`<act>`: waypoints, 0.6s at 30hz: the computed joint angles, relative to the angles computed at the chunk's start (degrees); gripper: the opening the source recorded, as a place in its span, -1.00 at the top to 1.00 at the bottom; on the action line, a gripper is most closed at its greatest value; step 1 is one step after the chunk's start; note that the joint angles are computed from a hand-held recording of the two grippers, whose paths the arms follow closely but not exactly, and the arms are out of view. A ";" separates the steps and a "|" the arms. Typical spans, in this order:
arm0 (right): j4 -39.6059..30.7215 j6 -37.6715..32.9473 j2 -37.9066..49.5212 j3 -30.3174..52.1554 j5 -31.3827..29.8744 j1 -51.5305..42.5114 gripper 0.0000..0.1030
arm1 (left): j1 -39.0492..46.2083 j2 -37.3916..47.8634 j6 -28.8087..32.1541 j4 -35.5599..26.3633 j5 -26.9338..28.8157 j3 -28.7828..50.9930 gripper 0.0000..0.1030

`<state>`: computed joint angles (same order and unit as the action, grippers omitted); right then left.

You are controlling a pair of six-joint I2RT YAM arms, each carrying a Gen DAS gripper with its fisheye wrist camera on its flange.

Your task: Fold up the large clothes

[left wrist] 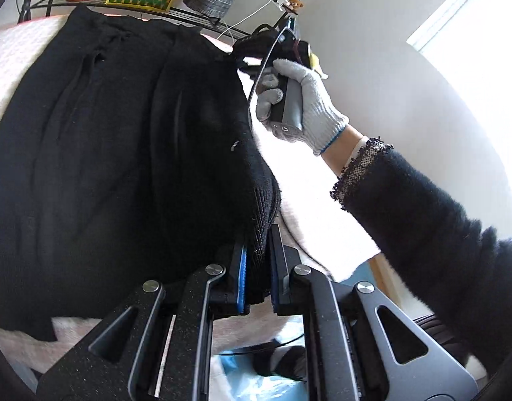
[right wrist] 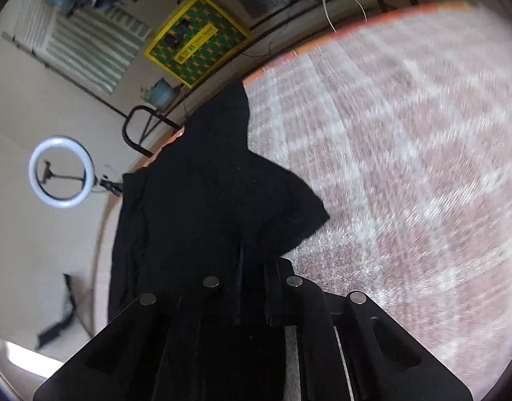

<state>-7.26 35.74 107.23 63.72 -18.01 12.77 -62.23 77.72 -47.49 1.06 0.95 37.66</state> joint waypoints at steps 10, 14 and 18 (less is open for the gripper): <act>-15.41 -5.46 0.85 9.82 13.60 5.50 0.86 | 1.39 -0.91 -4.84 4.59 0.86 -6.39 0.84; -21.42 -5.75 1.85 15.25 19.66 8.80 0.87 | 1.88 -5.47 -8.34 5.31 -0.02 -10.93 0.84; -28.42 -6.70 5.40 25.76 25.01 13.35 0.87 | 2.22 -10.93 -11.12 5.01 -1.30 -14.91 0.84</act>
<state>-35.68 29.04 112.63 89.48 7.00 26.12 -60.01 66.79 -58.61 6.07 -0.35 22.75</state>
